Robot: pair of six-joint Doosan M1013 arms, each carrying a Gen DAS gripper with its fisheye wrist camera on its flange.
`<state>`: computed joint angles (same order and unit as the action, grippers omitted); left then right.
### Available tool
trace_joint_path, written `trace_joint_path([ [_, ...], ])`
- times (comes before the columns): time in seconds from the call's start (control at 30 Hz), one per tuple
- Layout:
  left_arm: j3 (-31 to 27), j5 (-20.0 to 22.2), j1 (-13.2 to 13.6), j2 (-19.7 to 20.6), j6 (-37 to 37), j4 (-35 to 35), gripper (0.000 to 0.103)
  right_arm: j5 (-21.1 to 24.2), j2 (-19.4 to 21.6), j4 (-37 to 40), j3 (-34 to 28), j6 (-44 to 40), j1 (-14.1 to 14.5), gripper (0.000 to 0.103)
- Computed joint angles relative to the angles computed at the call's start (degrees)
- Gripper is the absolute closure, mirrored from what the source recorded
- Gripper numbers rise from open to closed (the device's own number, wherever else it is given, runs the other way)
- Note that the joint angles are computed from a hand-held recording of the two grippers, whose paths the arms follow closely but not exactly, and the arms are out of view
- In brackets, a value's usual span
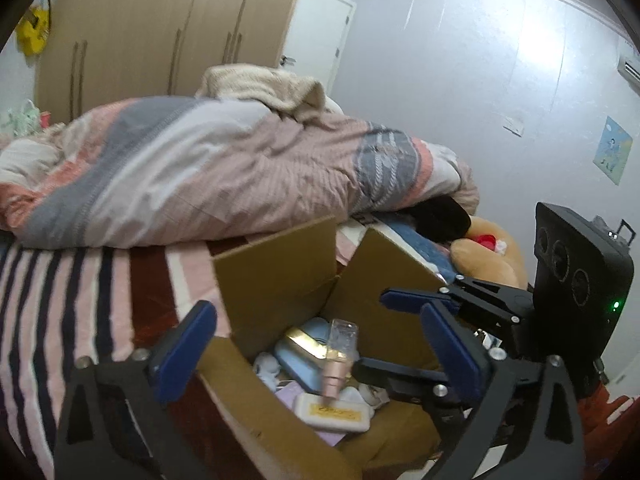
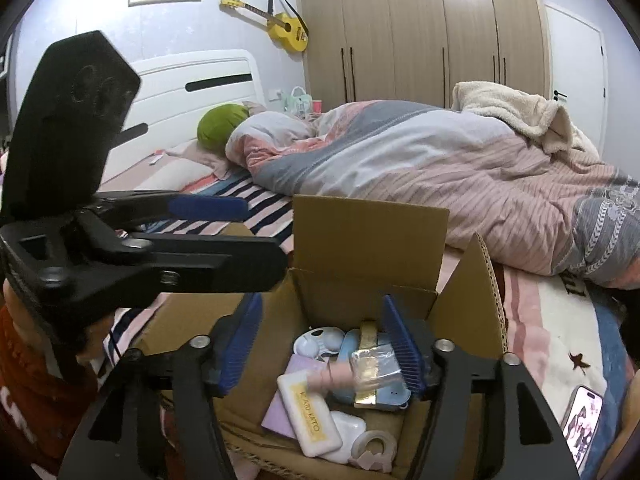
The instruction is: Organize rigid objects
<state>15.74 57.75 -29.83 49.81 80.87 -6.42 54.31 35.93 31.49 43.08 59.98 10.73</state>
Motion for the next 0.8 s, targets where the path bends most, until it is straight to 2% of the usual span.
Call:
trace_joint_path([
  [0.07, 5.2, -3.33, -0.26, -2.96, -1.07, 2.08, 0.001, -1.83, -0.9, -0.81, 1.15, -0.47, 0.35, 0.024],
  [0.13, 10.36, -6.45, -0.63, -6.01, -3.23, 5.23, 0.001, -3.56, -1.73, -1.79, 2.15, -1.05, 0.69, 0.02],
  [0.2, 13.26, -8.08, -1.07, -7.85, -5.57, 8.85, 0.001, -5.11, -2.6, -3.53, 2.97, -0.95, 1.19, 0.01],
  [0.3, 18.07, -10.73, -1.91, -10.84, -11.0, 16.18, 0.001, -6.72, -3.49, -4.28, 3.82, -1.21, 1.54, 0.004],
  [0.5, 24.43, -12.2, -3.27, -14.76, -23.7, 30.94, 0.001, -7.94, -4.34, 0.17, 4.57, -4.82, 1.13, 0.001],
  [0.63, 26.34, -11.53, -3.18, -15.74, -28.73, 34.52, 0.001, -8.24, -4.53, 5.17, 4.84, -8.85, 0.62, 0.0],
  [0.8, 27.67, -10.45, -2.77, -16.1, -32.31, 36.48, 0.001, -3.95, -3.11, 9.53, 2.59, -11.95, 0.05, 0.0],
])
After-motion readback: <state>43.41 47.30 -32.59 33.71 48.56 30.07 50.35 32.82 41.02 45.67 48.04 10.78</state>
